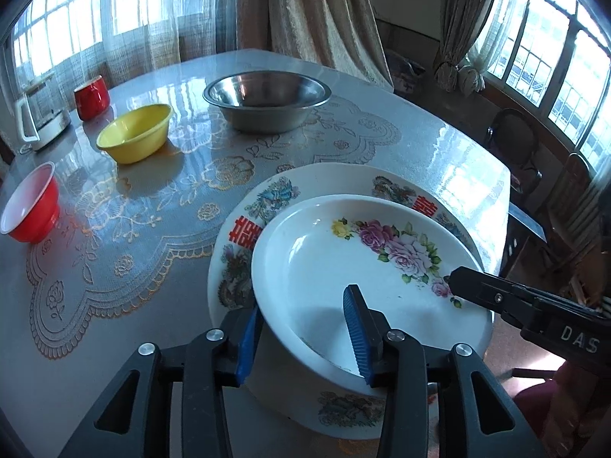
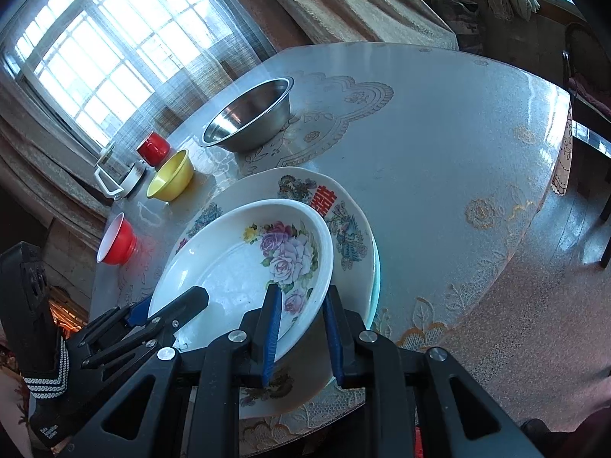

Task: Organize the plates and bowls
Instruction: 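Carry the floral plate with the right tool onto the character plate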

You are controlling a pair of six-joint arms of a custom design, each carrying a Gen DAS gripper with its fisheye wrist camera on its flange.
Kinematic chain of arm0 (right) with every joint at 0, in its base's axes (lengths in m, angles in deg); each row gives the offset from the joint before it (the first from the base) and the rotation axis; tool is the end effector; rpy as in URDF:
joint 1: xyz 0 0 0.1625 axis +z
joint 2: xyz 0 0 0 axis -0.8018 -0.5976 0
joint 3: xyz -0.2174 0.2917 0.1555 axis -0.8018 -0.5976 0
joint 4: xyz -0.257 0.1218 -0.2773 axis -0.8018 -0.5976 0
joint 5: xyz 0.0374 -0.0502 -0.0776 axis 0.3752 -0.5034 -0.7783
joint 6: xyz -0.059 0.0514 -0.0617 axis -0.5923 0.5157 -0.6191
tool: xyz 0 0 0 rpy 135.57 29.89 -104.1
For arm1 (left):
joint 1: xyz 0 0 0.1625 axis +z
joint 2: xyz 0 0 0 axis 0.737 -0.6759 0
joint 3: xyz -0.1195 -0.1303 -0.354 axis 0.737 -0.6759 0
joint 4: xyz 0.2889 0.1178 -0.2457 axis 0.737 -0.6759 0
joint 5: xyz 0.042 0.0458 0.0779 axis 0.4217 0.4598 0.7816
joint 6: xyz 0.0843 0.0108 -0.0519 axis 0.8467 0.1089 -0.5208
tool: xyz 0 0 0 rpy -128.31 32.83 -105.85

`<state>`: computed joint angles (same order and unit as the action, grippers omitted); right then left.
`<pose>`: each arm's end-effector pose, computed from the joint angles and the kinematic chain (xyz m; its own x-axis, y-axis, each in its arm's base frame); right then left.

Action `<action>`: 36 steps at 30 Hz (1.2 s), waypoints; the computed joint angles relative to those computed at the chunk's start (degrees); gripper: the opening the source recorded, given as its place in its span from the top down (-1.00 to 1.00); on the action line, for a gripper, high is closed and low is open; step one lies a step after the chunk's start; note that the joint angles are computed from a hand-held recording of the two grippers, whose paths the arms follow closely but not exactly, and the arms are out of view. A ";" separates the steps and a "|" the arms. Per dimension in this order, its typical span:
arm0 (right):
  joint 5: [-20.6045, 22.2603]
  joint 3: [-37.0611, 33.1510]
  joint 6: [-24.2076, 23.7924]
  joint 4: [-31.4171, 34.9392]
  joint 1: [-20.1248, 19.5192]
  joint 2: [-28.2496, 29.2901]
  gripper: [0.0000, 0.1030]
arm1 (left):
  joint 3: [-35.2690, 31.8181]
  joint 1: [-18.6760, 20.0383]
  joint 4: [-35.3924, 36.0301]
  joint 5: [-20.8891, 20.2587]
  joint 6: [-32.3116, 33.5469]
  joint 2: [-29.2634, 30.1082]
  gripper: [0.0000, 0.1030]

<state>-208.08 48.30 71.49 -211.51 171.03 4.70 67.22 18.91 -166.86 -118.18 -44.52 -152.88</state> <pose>0.2645 -0.3476 -0.0992 -0.9331 0.2266 0.2792 -0.0202 0.7423 -0.6698 0.0245 -0.3950 0.2125 -0.7094 0.4578 -0.5359 0.6333 0.7477 -0.1996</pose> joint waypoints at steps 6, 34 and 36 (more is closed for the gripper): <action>-0.81 -0.25 0.88 2.89 0.07 -1.16 0.50 | -0.90 -1.27 6.86 0.81 -1.68 -1.42 -0.03; -5.04 -1.94 -0.44 5.59 1.79 -0.58 0.47 | 5.28 -4.74 -3.23 7.91 6.79 -3.25 -0.06; -5.00 -1.92 -0.41 5.33 1.73 -0.45 0.47 | 5.44 -4.48 -4.34 7.81 7.31 -4.17 -0.09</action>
